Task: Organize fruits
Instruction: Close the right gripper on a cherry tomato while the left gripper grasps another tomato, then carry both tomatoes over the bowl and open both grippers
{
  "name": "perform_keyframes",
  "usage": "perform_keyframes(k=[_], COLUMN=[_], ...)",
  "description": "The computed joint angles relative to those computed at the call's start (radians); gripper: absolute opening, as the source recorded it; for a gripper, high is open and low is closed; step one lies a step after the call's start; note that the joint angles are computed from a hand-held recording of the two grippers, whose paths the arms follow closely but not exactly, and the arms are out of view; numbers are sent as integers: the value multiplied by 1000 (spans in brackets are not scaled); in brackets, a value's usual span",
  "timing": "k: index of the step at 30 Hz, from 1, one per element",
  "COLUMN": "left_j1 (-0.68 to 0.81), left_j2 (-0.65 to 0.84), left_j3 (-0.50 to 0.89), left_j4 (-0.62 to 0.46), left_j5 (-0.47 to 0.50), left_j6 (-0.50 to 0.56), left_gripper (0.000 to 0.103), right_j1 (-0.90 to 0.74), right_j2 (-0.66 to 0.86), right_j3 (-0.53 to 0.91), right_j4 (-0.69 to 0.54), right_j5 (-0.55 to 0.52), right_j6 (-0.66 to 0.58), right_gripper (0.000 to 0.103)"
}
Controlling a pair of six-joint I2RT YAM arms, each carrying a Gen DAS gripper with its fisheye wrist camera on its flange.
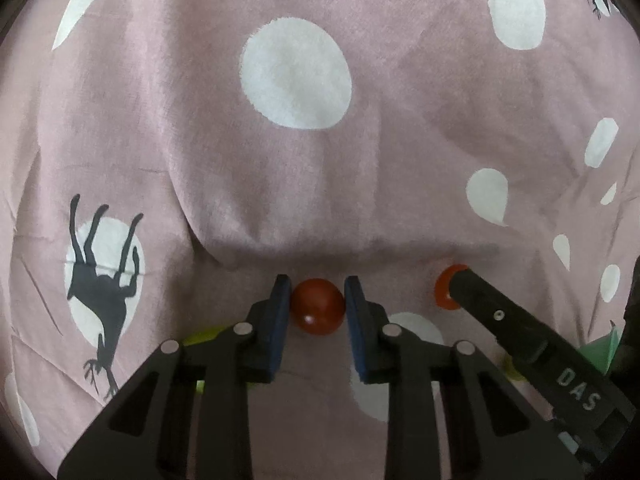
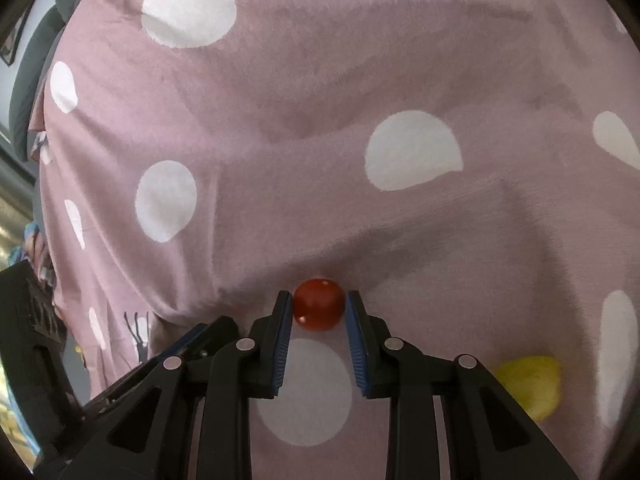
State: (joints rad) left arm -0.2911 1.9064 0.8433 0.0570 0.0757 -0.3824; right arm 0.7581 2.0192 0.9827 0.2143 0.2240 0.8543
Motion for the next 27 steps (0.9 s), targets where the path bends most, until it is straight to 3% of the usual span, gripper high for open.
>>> perform_keyframes(k=[6,10,18,21,23,27], left_j1=[-59,-63,-155,-260,-334,-475], left_j2=[-120,-253,-579,-677,-712,-756], left_j3=[-91,-162,-279,-306,-315,-328], left_j4=[-3,-11,-107,-135,-137,-134], left_j5=[-67,-56,-86,-147,-185,-230], left_j6=[-15,-20,-23,-32,-54,-109], left_gripper=[26,26,26,26,27,27], right_j1=[70,104,247,311,362,475], right_j2=[-101,-193,-418,-537,-607,-712], right_j3=[-17,-79,-259,-365,-405,-420], right_j4=[-101,-104,-170,-203,-291,-649], right_j5=[148,204,407,499,585,757], right_j6=[-17,-8,113,202,297,600], right_gripper=[29,29,29,29,29,29])
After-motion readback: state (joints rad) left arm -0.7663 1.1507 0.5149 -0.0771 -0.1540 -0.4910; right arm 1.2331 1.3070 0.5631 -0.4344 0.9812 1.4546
